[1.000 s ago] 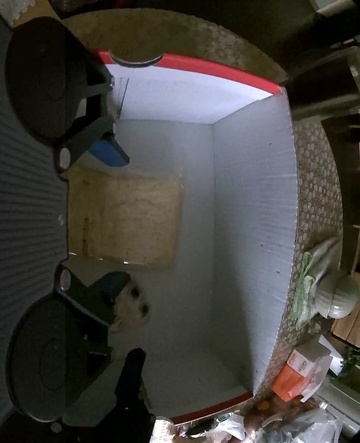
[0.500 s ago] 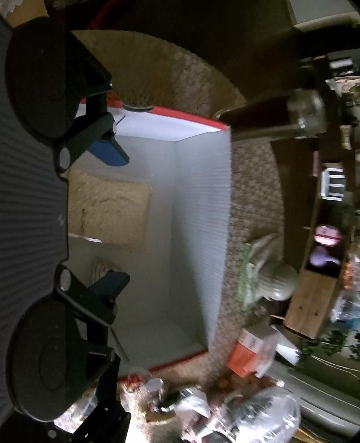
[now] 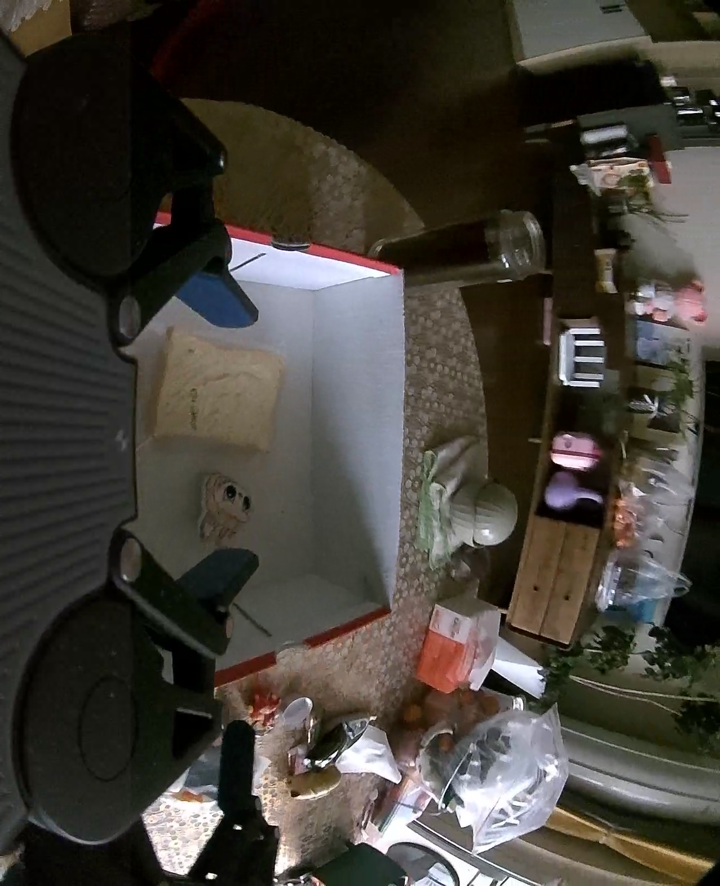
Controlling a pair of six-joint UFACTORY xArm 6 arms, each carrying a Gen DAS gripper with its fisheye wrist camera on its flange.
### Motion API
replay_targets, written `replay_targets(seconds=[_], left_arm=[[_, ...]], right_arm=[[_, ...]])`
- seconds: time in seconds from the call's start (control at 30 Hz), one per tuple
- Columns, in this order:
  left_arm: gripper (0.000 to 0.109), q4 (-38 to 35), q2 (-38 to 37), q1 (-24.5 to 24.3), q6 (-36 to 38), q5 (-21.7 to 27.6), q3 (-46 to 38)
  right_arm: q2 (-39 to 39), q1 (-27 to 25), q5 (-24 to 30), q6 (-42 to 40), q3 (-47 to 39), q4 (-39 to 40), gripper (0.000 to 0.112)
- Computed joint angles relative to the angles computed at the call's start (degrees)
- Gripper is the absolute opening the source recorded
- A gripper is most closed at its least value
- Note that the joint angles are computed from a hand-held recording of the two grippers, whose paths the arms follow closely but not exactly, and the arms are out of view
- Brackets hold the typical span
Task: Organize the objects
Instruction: 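Withdraw both tools from the box back toward the table items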
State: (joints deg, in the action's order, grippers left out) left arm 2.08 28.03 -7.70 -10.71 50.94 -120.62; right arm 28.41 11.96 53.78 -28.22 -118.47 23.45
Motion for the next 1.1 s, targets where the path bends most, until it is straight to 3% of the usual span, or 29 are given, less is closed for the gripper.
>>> replay_targets(seconds=[0.17,0.33,0.43,0.6,0.77,1.0,1.1], left_arm=[[0.088,2.51,-8.34,-1.00,-1.69,-7.49,13.48],[0.096,5.61,-15.04,-1.93,-3.65,-14.93,24.32],[0.102,3.56,-18.44,-2.60,-1.83,-20.09,30.25],[0.103,2.06,-23.02,-4.21,-2.90,-28.19,38.80],[0.103,0.00,-26.24,-5.59,-2.86,-33.12,44.99],[0.103,8.26,-29.60,-6.22,-12.07,-36.82,50.80],[0.103,18.30,-30.78,-6.34,-20.90,-38.57,52.58]], right_arm=[[-4.81,-0.73,-2.84,-2.96,6.99,4.33,0.081],[-8.81,-1.79,-4.75,-5.75,13.00,8.61,0.085],[-11.33,-2.55,-5.38,-7.85,16.51,11.35,0.087],[-16.04,-3.97,-5.66,-12.16,22.81,15.11,0.089],[-20.91,-5.30,-7.04,-16.43,29.26,18.34,0.094],[-27.40,-6.86,-11.58,-22.97,37.94,23.13,0.096],[-29.77,-7.85,-12.89,-25.16,40.91,26.24,0.097]])
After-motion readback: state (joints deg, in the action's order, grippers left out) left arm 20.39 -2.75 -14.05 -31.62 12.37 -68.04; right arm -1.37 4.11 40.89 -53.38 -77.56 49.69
